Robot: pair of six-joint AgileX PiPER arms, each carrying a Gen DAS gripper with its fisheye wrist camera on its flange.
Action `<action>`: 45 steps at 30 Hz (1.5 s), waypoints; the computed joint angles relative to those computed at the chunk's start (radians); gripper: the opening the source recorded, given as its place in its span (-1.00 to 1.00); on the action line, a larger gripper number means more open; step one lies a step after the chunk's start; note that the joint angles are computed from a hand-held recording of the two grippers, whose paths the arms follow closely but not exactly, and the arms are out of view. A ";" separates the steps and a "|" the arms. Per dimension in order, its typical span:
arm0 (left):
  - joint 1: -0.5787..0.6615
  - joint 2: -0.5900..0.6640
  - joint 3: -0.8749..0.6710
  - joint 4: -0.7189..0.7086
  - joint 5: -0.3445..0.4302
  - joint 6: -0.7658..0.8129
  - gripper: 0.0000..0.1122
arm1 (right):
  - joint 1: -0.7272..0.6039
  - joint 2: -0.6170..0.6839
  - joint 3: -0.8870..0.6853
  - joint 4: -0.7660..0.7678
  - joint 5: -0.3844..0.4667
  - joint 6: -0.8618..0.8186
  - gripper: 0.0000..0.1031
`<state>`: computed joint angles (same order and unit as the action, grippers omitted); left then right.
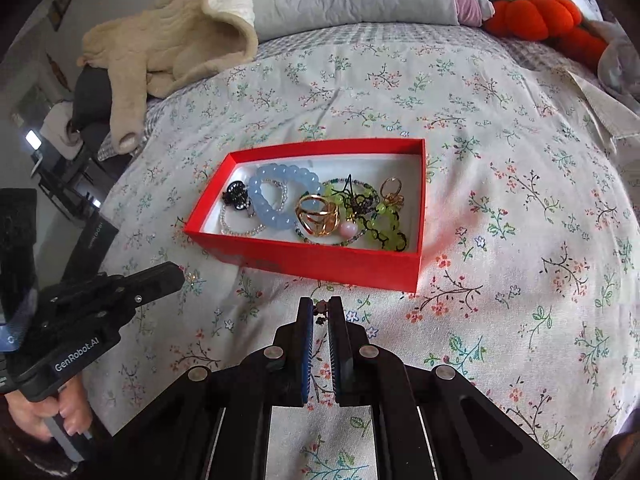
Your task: Organize jewelry
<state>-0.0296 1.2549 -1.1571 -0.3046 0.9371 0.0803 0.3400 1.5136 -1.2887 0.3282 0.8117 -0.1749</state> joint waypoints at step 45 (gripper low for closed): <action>-0.237 0.066 -0.121 0.526 0.161 -0.558 0.83 | -0.129 -0.076 -0.024 -0.057 0.104 0.189 0.65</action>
<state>-0.2663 1.3208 -1.2781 0.2212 1.0976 -0.4782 0.2110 1.4373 -1.3131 0.2713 0.9158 0.0142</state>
